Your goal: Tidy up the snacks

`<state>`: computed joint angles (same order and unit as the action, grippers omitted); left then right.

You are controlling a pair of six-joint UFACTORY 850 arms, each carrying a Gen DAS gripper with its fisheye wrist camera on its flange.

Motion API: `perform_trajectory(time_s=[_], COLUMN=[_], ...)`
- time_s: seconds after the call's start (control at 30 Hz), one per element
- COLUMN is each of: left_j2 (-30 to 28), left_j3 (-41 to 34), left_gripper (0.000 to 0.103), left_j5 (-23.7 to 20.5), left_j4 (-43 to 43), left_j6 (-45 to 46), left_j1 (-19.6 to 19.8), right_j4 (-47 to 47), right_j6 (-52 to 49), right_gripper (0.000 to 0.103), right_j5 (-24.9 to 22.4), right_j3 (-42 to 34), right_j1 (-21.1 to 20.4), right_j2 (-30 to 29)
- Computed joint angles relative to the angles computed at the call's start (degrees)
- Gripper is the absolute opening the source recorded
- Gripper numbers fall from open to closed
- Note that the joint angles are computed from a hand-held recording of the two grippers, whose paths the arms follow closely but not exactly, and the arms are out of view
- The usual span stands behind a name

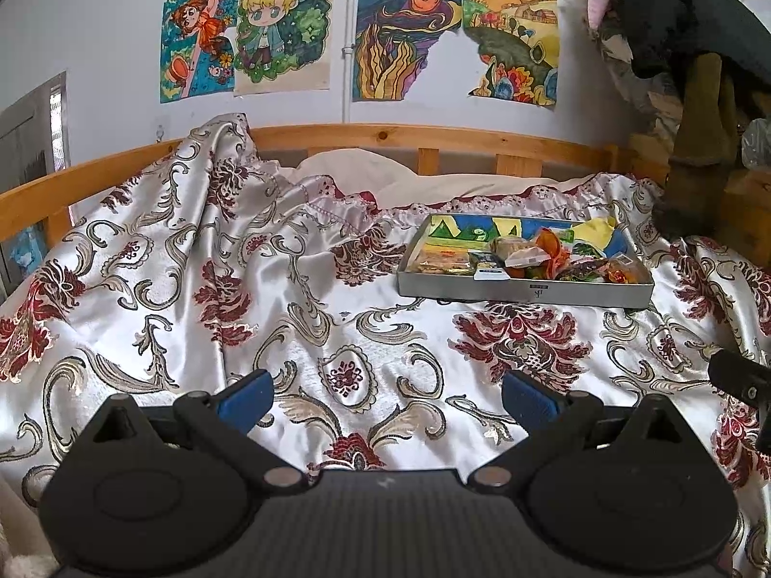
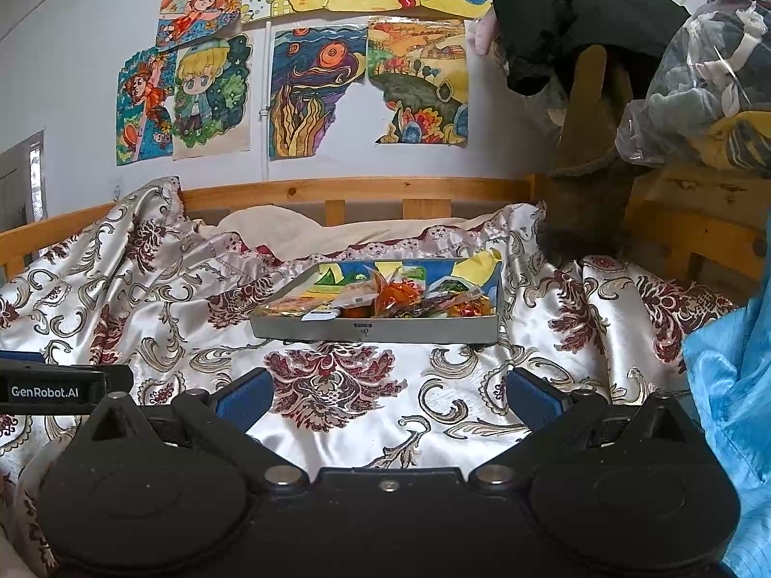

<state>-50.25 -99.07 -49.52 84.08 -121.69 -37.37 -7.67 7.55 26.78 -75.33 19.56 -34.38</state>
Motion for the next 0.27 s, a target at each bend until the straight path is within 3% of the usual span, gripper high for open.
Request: perform_trajectory(time_s=[0.27], left_j2=[-0.3], left_j3=[-0.5], left_gripper=[0.103], left_j5=[0.5], left_j4=[-0.4], left_j6=[0.7], left_j1=[0.0], right_j4=[0.0], right_j6=[-0.1], right_gripper=[0.102], right_j5=[-0.3], right_j3=[-0.2], right_j1=[0.0], right_j2=[0.0])
